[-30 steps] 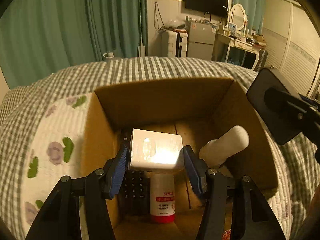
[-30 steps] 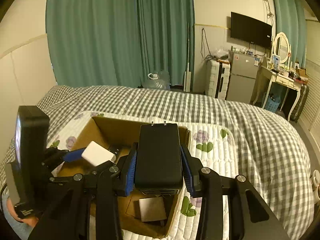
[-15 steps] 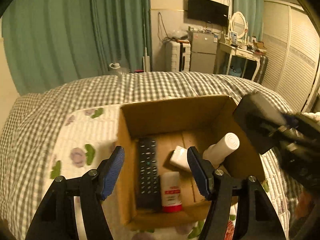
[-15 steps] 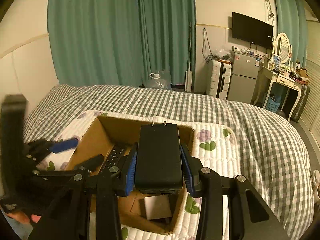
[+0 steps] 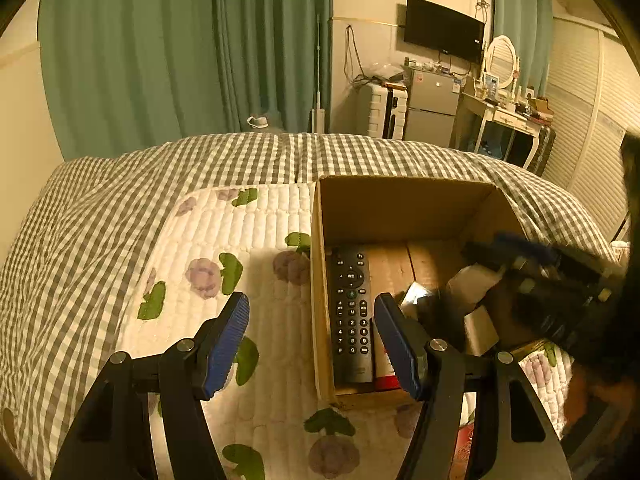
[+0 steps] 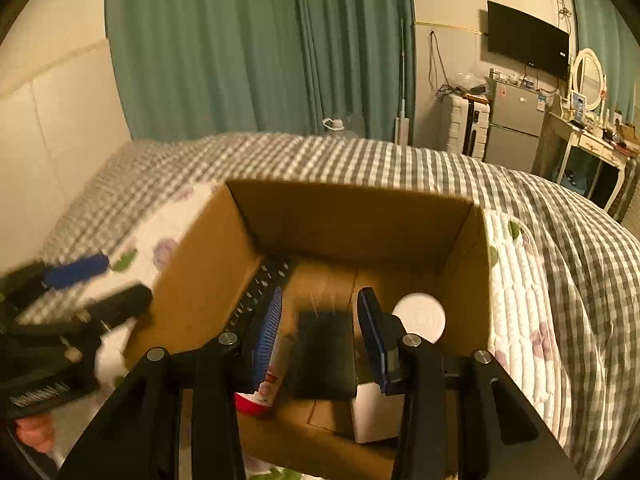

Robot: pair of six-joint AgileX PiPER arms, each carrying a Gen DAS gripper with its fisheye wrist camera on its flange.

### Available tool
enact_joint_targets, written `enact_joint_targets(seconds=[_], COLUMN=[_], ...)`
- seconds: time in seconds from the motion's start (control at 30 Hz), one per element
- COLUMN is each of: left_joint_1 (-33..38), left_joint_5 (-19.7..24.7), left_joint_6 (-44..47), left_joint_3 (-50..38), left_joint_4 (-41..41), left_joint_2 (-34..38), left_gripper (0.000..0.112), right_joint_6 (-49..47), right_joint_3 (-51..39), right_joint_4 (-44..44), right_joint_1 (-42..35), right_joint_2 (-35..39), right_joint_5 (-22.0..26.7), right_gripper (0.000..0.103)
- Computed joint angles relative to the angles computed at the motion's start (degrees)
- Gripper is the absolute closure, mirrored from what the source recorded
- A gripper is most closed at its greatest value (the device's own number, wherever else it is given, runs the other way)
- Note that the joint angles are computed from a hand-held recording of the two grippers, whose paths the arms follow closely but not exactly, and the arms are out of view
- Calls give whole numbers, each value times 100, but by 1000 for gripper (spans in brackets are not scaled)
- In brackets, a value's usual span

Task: Organize rigid objects
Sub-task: 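Lower the charger and power bank into the box and open both tools, then grasp the pink card case with left tool while right tool grasps the blue earbud case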

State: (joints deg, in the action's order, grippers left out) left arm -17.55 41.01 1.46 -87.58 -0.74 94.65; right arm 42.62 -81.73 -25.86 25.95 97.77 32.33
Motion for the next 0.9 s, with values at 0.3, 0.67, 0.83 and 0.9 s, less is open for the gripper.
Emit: enact_joint_targets(seconds=[0.3,0.67,0.83,0.9], left_joint_1=[-194,-1254,-1857,-2072], left_joint_5=[515,1218,1195,1155], left_joint_6=[-219,-1902,-2886,-3324], left_joint_3=[290,987,1580,1831], left_joint_4=[188,1395,2029,2262], left_joint_2=[-1019,-2024,-1935,-1833], left_gripper=[34,15,15,15], right_joint_6=[-379,11,51,-73], right_joint_3=[-572,71,1162,1714], right_joint_4=[-440,-872,-801,-640], right_joint_1=[436,1456,1266,953], right_joint_2=[-907,-2405,-2957,-3120], right_joint_5=[1768,3293,3085,2740], right_gripper=[51,11,9,9])
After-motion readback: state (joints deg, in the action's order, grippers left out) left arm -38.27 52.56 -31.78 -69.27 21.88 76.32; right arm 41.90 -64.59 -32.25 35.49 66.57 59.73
